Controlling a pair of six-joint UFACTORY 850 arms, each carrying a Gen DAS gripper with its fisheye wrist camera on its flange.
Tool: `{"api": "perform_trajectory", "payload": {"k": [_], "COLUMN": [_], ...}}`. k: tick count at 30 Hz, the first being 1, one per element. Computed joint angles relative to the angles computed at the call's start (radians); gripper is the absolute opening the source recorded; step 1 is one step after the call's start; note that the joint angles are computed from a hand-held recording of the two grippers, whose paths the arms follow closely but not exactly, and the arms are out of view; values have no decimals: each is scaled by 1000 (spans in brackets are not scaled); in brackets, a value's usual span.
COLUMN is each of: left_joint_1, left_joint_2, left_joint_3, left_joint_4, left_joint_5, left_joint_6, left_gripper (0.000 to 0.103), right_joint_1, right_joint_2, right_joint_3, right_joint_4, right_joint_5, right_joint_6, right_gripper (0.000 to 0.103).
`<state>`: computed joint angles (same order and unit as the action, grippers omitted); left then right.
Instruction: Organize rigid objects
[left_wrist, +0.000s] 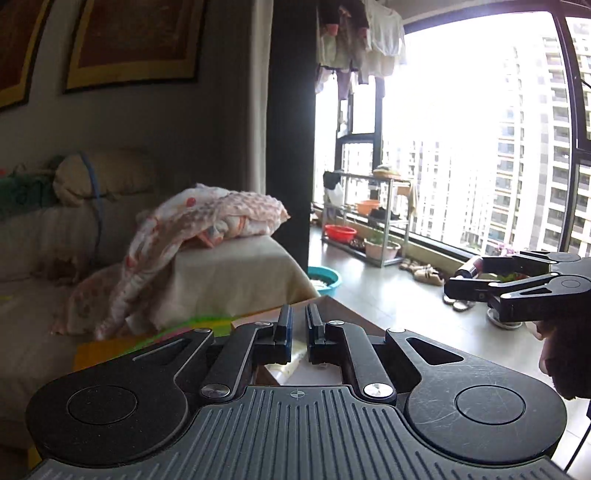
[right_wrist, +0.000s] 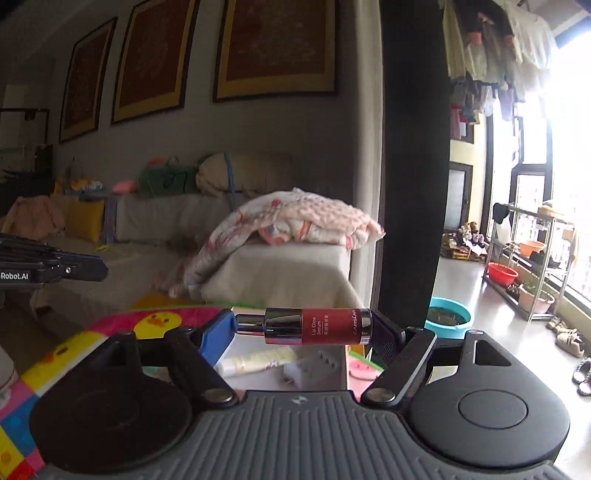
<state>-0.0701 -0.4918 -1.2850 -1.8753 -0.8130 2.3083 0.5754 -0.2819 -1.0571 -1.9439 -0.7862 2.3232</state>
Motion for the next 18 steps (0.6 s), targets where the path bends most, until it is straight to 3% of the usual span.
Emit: {"api": "perform_trajectory", "payload": {"k": [7,11,14,18], "left_joint_1": [0,7,25,47], "left_joint_2": [-48,-92,-101,-86], "left_joint_3": [46,50,66,92], "left_joint_4": [242,298,248,33], "left_joint_5": [103,154,179,248], "left_joint_6": [-141,-209,-161,47], "left_gripper": [12,13,14,14], "right_joint_1": [-15,-32,-48,-60], "right_joint_2": [-63,-126,-159,-176], "right_joint_3": [6,-6,-15,-16], "right_joint_4": [94,180,217,256], "right_joint_5": [122,208,271,344], "right_joint_6": [-59,-73,-79,-83], "right_gripper": [78,78,78,79]}}
